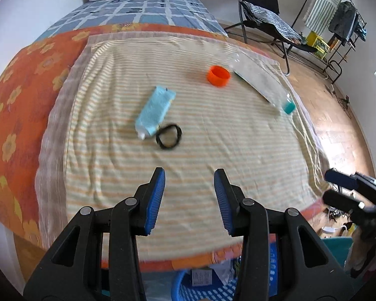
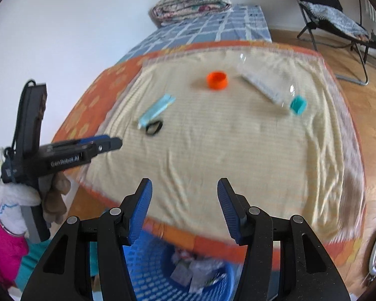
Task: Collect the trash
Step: 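Move both open tools back over the remaining trash on the bed, then grasp the light-blue tube with the left tool while the right tool grasps the orange cap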
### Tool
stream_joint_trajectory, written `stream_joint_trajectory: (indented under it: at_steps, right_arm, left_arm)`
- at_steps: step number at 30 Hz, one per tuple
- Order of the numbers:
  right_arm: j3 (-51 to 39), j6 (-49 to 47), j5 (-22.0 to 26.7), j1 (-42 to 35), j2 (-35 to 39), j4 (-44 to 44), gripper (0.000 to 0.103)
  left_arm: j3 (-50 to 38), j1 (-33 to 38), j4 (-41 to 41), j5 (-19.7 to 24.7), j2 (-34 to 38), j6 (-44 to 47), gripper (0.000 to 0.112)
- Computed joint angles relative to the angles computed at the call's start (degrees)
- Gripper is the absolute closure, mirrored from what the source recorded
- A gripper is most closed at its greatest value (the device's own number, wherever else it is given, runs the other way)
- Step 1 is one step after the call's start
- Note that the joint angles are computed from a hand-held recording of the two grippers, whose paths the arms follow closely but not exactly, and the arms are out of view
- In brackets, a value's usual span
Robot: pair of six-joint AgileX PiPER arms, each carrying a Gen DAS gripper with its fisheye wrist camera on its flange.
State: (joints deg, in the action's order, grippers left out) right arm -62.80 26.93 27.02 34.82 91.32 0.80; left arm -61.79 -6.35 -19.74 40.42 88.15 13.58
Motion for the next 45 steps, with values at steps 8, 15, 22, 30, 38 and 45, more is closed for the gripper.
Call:
stream_joint_trajectory:
  at_steps: [8,15,22,30,38,45]
  right_arm:
    - [-11.0,-9.3,-0.5,-8.8,9.0,10.3,0.05]
    - [-21.7,-13.6,1.4,-10.5,18.2,11.9,0.05]
    - [-34.2,-14.8,5.6,-11.3,28.6,11.7,0.05]
    - [-45.3,-15.0,9.3,-12.1,37.4,11.7,0.05]
    - [-55.6,-12.8,12.1,-11.8,45.0,9.3,0.05]
    - [-68.4,-7.3,17.1,-10.8,52.9,2.1,0.05]
  left_arm:
    - [-10.2,1.3,-1.0,-0.9,11.0,-0.7,0.071]
    - [-17.6,0.1,5.3,-1.3,19.4,-4.2,0.071]
    - [-21.8,-0.3,7.2,-0.4,24.3,-3.5,0.071]
    - [-24.6,-0.6,9.1,-0.6,27.3,-2.1,0.071]
    - [-25.5,2.1,4.1,-0.3,29.2,2.8,0.081]
    - [-25.5,3.6,1.4,-0.1,29.4,4.3,0.102]
